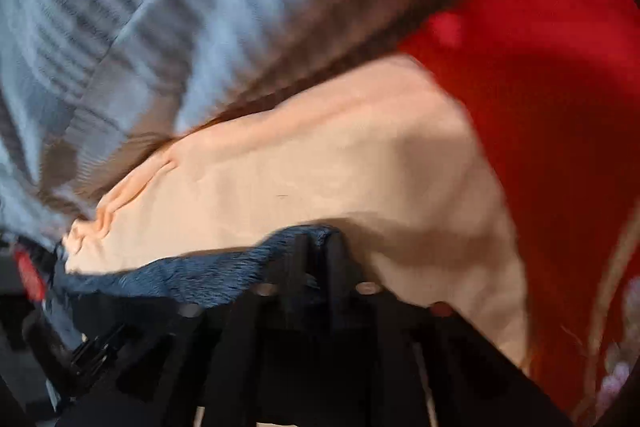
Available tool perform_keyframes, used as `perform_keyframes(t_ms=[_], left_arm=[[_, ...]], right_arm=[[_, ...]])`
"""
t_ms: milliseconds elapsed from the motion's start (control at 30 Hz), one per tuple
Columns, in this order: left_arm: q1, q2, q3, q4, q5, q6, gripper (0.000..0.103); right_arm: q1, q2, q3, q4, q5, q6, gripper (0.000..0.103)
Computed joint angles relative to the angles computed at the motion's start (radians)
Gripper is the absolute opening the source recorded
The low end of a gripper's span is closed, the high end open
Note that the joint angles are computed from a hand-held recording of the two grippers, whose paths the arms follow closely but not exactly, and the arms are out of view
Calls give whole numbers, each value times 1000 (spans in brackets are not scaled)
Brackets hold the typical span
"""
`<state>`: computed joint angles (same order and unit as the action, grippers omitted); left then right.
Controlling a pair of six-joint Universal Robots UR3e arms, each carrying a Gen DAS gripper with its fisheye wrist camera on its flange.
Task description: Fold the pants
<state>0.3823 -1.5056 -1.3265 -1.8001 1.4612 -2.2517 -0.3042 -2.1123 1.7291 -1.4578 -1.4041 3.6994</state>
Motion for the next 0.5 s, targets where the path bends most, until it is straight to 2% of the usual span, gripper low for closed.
perform_keyframes(t_ms=[67,200,233,267,300,333,367,400,433,500], left_arm=[[-2,3,10,10,-2,19,24],[-50,-12,-13,23,8,-34,24],[-69,-2,-44,33,15,-45,29],[-83,25,-94,66,26,-42,40],[-75,72,-160,91,-3,-2,61],[-76,122,-222,126,3,35,64],[-76,148,-247,136,11,62,64],[-67,166,-251,124,10,97,64],[-48,171,-235,93,0,129,64],[-12,175,-213,72,-16,161,64]], right_arm=[[57,-20,-82,46,-86,48,34],[154,-36,-131,25,-16,33,27],[223,-10,-114,3,-2,57,27],[281,25,-121,19,-26,81,27],[353,50,-102,41,-81,107,27],[384,32,-57,49,-115,131,26],[377,-27,8,72,-120,188,21],[329,-121,48,76,-92,196,18],[286,-179,46,114,-79,215,15],[279,-187,-41,192,-132,225,15]])
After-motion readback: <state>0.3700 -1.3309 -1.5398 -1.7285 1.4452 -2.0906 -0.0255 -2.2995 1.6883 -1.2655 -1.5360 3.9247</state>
